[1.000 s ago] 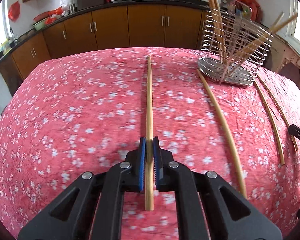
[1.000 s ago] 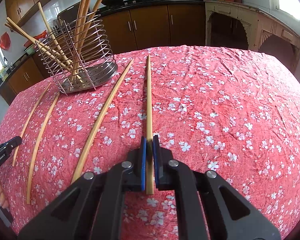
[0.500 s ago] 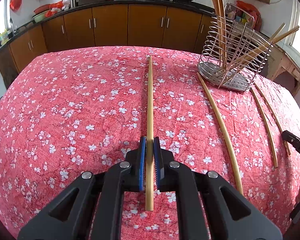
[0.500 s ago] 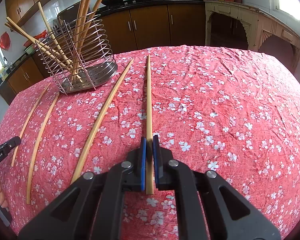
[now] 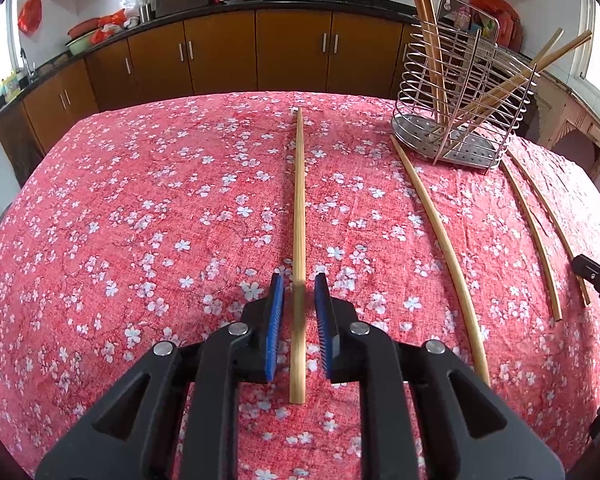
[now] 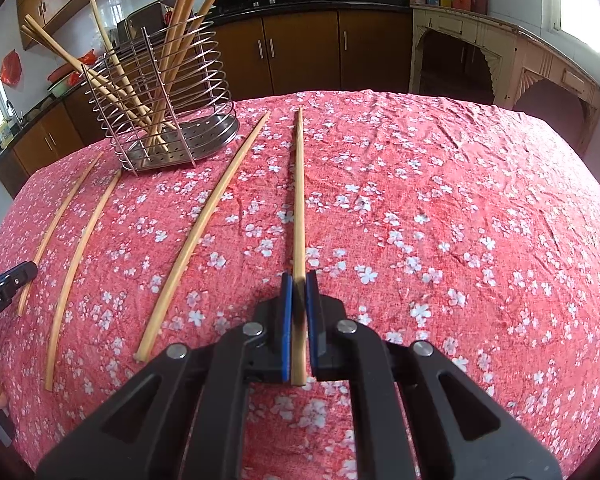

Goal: Organize utensils
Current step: 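Lift both chopsticks upright and carry them over the wire holder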

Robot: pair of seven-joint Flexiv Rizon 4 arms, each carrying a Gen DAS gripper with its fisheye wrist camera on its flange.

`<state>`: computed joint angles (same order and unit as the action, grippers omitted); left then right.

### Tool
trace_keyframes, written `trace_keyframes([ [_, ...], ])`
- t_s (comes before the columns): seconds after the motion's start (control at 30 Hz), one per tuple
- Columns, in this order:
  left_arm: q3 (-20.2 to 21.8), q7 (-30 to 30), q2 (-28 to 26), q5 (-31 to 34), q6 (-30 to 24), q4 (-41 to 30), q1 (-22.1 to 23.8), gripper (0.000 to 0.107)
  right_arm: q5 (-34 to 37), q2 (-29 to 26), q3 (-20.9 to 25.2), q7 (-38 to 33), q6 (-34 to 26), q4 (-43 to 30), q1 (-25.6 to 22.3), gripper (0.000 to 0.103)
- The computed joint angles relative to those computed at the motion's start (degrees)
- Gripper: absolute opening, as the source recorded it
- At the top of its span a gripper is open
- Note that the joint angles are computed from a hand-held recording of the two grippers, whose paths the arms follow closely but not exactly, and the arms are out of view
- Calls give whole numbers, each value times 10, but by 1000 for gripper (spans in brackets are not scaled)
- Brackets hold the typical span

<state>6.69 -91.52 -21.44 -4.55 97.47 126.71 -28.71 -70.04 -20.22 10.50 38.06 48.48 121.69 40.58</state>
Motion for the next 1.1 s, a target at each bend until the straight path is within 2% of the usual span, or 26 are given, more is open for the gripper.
trace_keyframes([
  [0.07, 8, -2, -1, 1, -2, -2, -7, 14, -5, 1, -2, 3, 5, 2, -2, 8],
  [0.1, 12, -3, -1, 2, -3, -3, -9, 7, -9, 2, -2, 6, 8, 3, -3, 8],
  [0.2, -15, 5, 8, 4, -2, 8, 17, 7, -13, 8, 2, 11, -3, 8, 2, 8],
  [0.33, -84, 26, 37, 13, 49, 48, 90, 7, -32, 39, 14, 13, -72, 18, 20, 8],
  [0.4, -147, 32, 59, 36, 93, 75, 158, 7, -39, 55, 24, 8, -113, 20, 27, 8],
  [0.47, -183, 24, 76, 63, 128, 91, 201, 7, -52, 73, 35, 8, -153, 21, 33, 8],
  [0.6, -257, -51, 114, 164, 179, 100, 305, 7, -90, 112, 53, 27, -210, 31, 34, 8],
  [0.7, -282, -125, 136, 231, 201, 88, 353, 7, -121, 132, 64, 43, -244, 34, 31, 8],
  [0.77, -276, -153, 140, 252, 218, 79, 357, 7, -143, 144, 72, 54, -261, 38, 28, 8],
  [0.87, -248, -163, 143, 245, 236, 67, 330, 7, -160, 154, 78, 55, -276, 37, 23, 8],
  [1.03, -219, -189, 130, 252, 226, 39, 302, 7, -167, 154, 80, 58, -277, 34, 14, 8],
  [1.1, -198, -179, 121, 237, 224, 32, 276, 7, -170, 152, 80, 57, -279, 32, 13, 8],
])
